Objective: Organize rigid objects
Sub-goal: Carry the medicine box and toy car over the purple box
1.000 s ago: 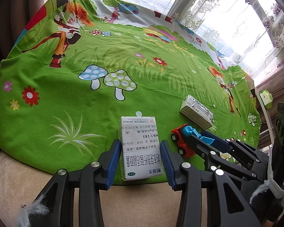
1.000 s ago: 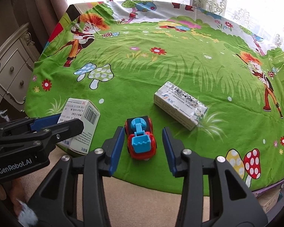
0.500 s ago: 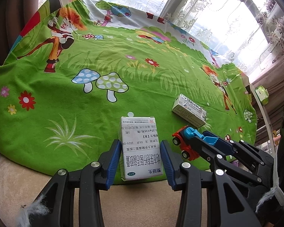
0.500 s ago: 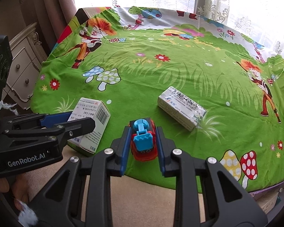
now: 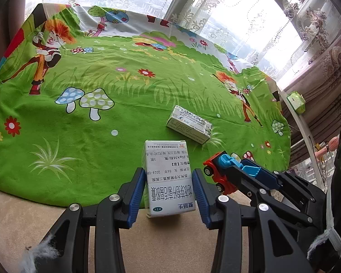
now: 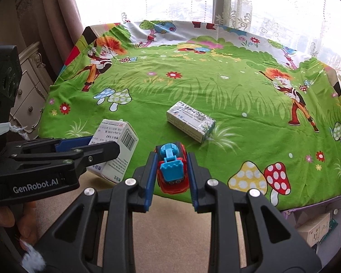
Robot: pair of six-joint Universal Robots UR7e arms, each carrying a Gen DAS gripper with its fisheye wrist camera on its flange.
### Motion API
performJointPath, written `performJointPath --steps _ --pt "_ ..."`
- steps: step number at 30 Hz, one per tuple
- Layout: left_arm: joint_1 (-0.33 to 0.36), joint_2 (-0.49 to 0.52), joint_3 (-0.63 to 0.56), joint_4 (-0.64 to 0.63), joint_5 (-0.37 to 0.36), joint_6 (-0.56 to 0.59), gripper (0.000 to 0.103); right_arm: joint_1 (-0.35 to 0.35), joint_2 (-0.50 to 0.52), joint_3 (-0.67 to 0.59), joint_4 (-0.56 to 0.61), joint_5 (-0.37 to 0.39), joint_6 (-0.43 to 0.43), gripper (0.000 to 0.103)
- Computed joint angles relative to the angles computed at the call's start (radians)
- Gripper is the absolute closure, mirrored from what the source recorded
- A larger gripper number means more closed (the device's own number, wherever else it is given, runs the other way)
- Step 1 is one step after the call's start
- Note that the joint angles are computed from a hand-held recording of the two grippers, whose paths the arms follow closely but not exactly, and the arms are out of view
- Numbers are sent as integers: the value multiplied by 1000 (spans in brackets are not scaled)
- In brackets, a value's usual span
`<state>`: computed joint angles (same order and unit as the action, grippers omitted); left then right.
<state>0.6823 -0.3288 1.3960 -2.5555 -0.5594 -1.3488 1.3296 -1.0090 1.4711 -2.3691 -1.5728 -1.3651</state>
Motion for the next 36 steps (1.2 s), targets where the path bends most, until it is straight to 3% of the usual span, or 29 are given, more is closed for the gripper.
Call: performJointPath --steps 13,23,32,36 --pt "-23 110 -190 12 -21 154 59 -59 -30 -74 37 50 39 73" --pt "-25 257 -446 28 -106 349 59 -135 -24 -191 68 79 101 73" --pt "-15 437 -786 120 -219 510 59 -206 34 -378 63 71 201 73" --pt "-11 568 -1043 239 -269 580 59 -230 69 -454 48 48 239 73"
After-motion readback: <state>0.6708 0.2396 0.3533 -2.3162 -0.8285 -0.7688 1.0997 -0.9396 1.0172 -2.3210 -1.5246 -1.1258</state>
